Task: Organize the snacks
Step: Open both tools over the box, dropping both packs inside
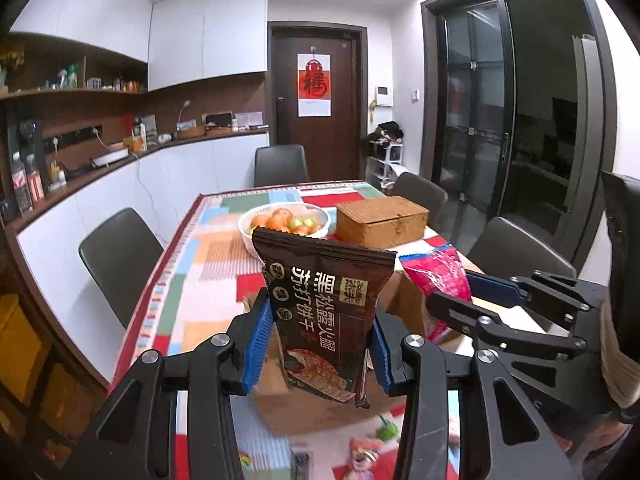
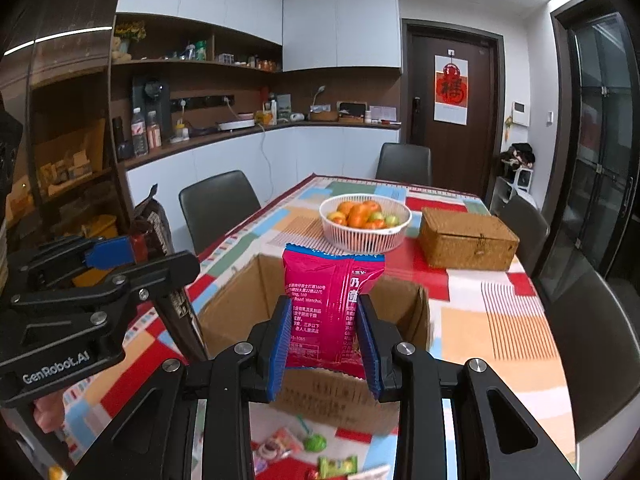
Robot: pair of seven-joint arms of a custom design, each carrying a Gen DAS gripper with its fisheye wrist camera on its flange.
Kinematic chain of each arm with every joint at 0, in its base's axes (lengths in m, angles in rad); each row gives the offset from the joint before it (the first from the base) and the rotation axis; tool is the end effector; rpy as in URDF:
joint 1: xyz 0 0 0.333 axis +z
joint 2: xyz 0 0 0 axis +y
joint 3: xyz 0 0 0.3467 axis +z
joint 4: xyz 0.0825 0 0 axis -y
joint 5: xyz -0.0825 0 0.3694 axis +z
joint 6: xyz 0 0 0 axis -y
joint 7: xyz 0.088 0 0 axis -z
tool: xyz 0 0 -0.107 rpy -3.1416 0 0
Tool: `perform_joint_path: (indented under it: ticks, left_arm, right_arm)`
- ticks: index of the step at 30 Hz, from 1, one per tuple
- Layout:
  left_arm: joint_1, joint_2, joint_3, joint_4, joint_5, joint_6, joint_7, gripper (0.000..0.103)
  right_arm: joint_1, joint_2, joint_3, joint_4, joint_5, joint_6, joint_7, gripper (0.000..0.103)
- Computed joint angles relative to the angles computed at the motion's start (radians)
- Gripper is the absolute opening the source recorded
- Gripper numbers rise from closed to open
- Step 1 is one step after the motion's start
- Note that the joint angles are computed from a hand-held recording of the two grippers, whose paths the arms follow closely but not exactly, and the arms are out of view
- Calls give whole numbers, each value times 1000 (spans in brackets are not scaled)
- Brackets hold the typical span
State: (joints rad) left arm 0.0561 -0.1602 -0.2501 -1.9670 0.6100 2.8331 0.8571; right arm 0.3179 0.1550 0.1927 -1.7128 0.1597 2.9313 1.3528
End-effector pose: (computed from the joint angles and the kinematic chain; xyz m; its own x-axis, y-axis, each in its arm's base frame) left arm 0.5232 -0.1454 0.6890 0.0224 -0.9997 -0.0101 -0.4619 -0.0014 -0.8869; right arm 0.5753 0.2979 0.6591 0.5372 -0.8434 0.0087 -0.4005 -0.2641 -0.8774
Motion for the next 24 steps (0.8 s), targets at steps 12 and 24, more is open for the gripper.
perform_joint_path:
  ticks: [12,24]
  left_arm:
    - [-106,213,95,218,-137,-179,174,43]
    - [-194,315,166,345,-180,-353,236,64]
  right_arm:
    - [17,163,-36,225,-147,-120,113,33]
    - [4,296,-18,398,-134,-286,110,38]
